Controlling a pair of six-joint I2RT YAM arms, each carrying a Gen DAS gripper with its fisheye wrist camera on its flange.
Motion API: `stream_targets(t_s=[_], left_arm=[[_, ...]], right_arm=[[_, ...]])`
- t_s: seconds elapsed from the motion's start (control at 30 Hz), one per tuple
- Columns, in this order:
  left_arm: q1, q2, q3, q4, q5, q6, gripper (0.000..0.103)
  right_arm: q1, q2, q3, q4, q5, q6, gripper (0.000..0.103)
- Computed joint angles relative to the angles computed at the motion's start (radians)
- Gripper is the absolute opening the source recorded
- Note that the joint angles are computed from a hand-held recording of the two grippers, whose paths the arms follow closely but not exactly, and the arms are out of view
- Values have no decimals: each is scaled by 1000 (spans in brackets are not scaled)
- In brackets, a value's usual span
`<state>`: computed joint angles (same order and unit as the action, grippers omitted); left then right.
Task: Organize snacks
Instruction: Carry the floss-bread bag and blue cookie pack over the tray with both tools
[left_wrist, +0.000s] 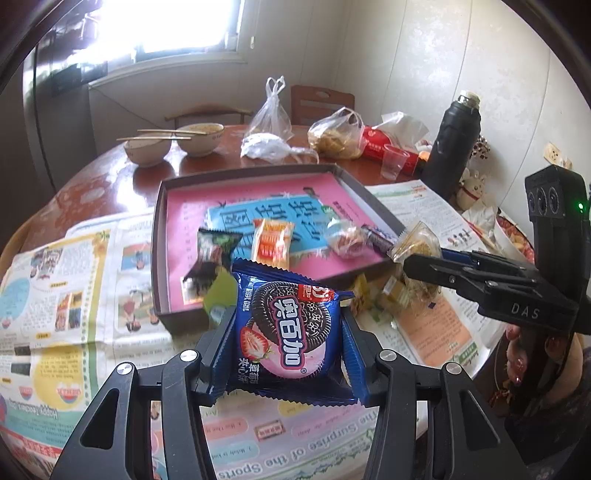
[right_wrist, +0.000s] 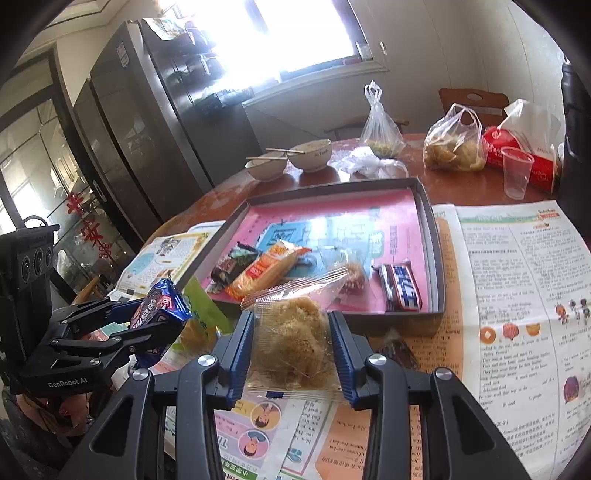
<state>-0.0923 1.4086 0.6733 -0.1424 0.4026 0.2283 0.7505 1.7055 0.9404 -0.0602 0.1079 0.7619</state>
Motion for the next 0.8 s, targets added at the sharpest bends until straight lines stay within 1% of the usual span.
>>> stream_targets(t_s=[0.47, 0.8], left_arm=[[-67, 30, 102, 8, -32, -72, 53], [-99, 74, 169, 37, -51, -130, 53]], right_arm=[[-31, -16, 63, -31, 54, -48, 41], [-71, -13, 65, 8, 49, -68, 41]])
